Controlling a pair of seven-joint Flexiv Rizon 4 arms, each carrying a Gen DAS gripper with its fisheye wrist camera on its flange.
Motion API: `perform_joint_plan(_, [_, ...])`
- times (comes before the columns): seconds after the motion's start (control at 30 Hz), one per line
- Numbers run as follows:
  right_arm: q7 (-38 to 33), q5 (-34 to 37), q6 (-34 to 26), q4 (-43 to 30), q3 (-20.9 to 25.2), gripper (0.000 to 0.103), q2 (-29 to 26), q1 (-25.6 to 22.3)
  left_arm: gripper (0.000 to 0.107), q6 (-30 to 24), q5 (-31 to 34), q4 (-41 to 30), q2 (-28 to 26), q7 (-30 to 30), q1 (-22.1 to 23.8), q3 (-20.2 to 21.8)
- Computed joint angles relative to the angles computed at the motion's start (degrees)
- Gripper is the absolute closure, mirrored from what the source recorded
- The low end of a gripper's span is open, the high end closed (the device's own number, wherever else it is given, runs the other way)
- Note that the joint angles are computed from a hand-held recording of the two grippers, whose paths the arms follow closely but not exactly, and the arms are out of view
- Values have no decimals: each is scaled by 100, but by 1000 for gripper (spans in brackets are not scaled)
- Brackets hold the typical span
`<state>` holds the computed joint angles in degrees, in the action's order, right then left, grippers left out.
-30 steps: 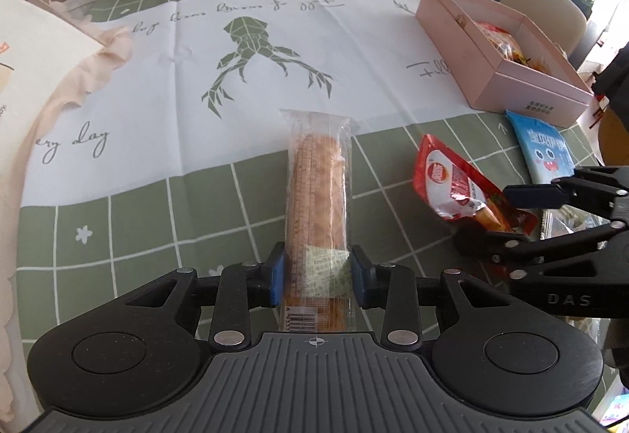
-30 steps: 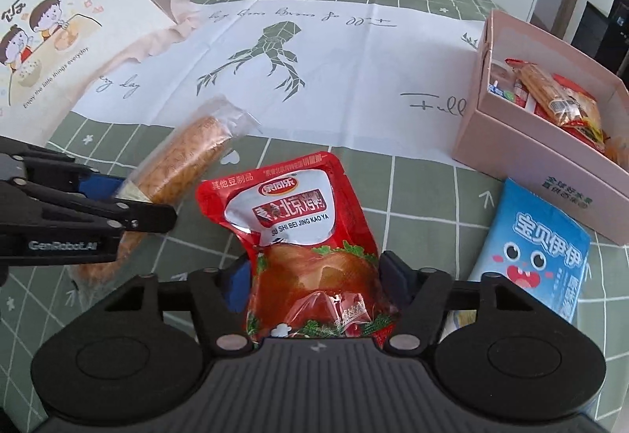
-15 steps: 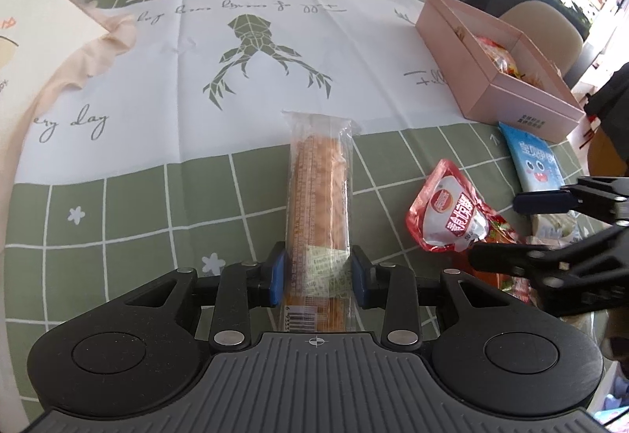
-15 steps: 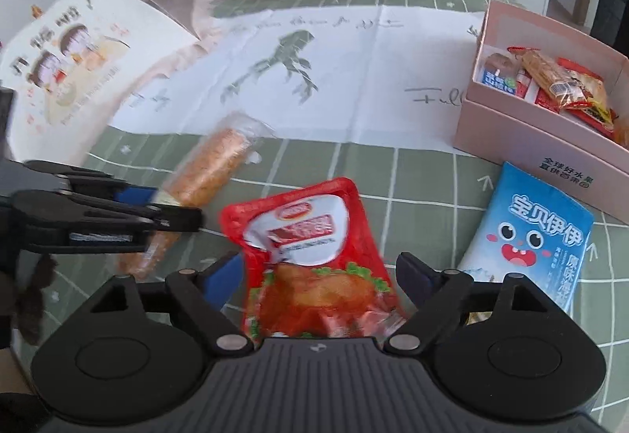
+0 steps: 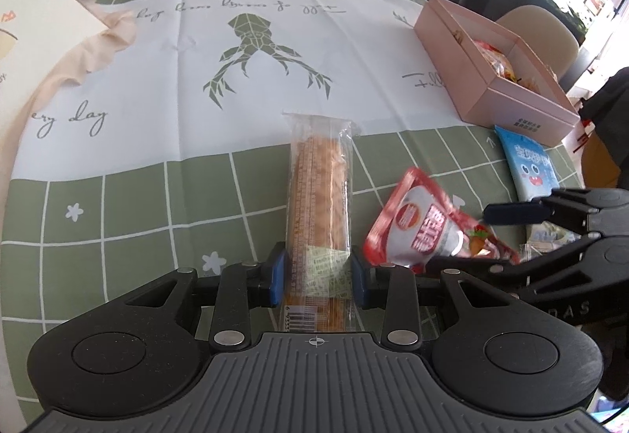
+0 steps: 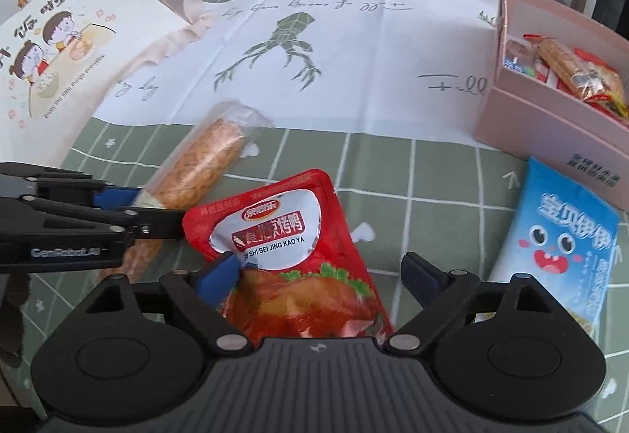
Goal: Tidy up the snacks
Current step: 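Carry the bread stick and red packet up over the pink box with both tools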
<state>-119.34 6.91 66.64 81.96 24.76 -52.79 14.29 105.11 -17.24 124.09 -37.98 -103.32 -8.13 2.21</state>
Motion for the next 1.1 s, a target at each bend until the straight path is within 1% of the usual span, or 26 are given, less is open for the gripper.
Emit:
perform_joint_plan(0.03, [-30, 49, -39, -9, 76, 13, -7, -53, 69, 60, 80, 48, 16, -35, 241, -217])
perform_joint_plan(0.07, [-39, 93, -67, -11, 115, 13, -4, -81, 70, 140, 195, 119, 33, -104, 584, -519])
perform_joint_plan(0.13, [-73, 138, -27, 34, 118, 13, 32, -90, 71, 192, 439, 266, 76, -321, 1309, -1148])
perform_joint_plan(0.17, [-108, 123, 41, 90, 84, 13, 66, -71, 72, 171, 538, 322, 98, -439, 1591, -1386])
perform_joint_plan(0.2, [-102, 39, 151, 176, -43, 13, 112, 23, 72, 185, 611, 358, 121, -525, 1713, -1481])
perform_joint_plan(0.23, [-2, -164, 371, 335, -299, 12, 170, 214, 72, 233, 663, 369, 152, -570, 1683, -1434])
perform_joint_plan(0.27, [-22, -237, 480, 407, -367, 12, 179, 259, 73, 258, 705, 358, 191, -580, 1599, -1346])
perform_joint_plan(0.3, [-30, -291, 507, 424, -326, 12, 159, 211, 74, 271, 772, 336, 209, -576, 1584, -1332])
perform_joint_plan(0.33, [-1, -313, 467, 404, -269, 11, 130, 153, 80, 269, 868, 297, 213, -553, 1629, -1385])
perform_joint_plan(0.37, [32, -346, 573, 448, -281, 11, 128, 160, 81, 203, 916, 223, 213, -511, 1603, -1379])
perform_joint_plan(0.4, [66, -386, 613, 463, -273, 10, 120, 152, 81, 86, 921, 132, 215, -437, 1486, -1289])
perform_joint_plan(0.43, [116, -425, 693, 504, -288, 10, 123, 168, 81, -90, 862, 10, 215, -330, 1231, -1063])
perform_joint_plan(0.5, [205, -521, 853, 575, -306, 9, 115, 188, 77, -444, 632, -250, 173, -165, 487, -362])
perform_joint_plan(0.53, [240, -558, 895, 593, -278, 9, 107, 165, 76, -519, 559, -343, 133, -116, 221, -107])
perform_joint_plan(0.67, [323, -700, 983, 644, -170, 9, 78, 62, 73, -750, 430, -565, 37, 78, -211, 341])
perform_joint_plan(0.73, [296, -723, 897, 608, -19, 9, 49, -76, 72, -933, 403, -720, -42, 137, -571, 709])
perform_joint_plan(0.8, [261, -666, 745, 532, 154, 10, 16, -228, 71, -1234, 432, -937, -185, 116, -1140, 1311])
perform_joint_plan(0.83, [235, -609, 645, 477, 248, 10, -3, -310, 71, -1364, 485, -1010, -238, 83, -1337, 1529])
perform_joint_plan(0.87, [189, -533, 515, 410, 356, 10, -25, -402, 71, -1491, 556, -1082, -287, 63, -1451, 1657])
perform_joint_plan(0.9, [132, -460, 406, 359, 430, 10, -36, -462, 71, -1583, 627, -1126, -309, 75, -1419, 1627])
perform_joint_plan(1.0, [-111, -257, 300, 325, 526, 10, -6, -536, 71, -1539, 879, -1196, -389, -1, -1562, 1798])
perform_joint_plan(1.1, [-474, -71, 242, 317, 682, 10, 36, -627, 71, -1356, 958, -1117, -346, 11, -1290, 1537])
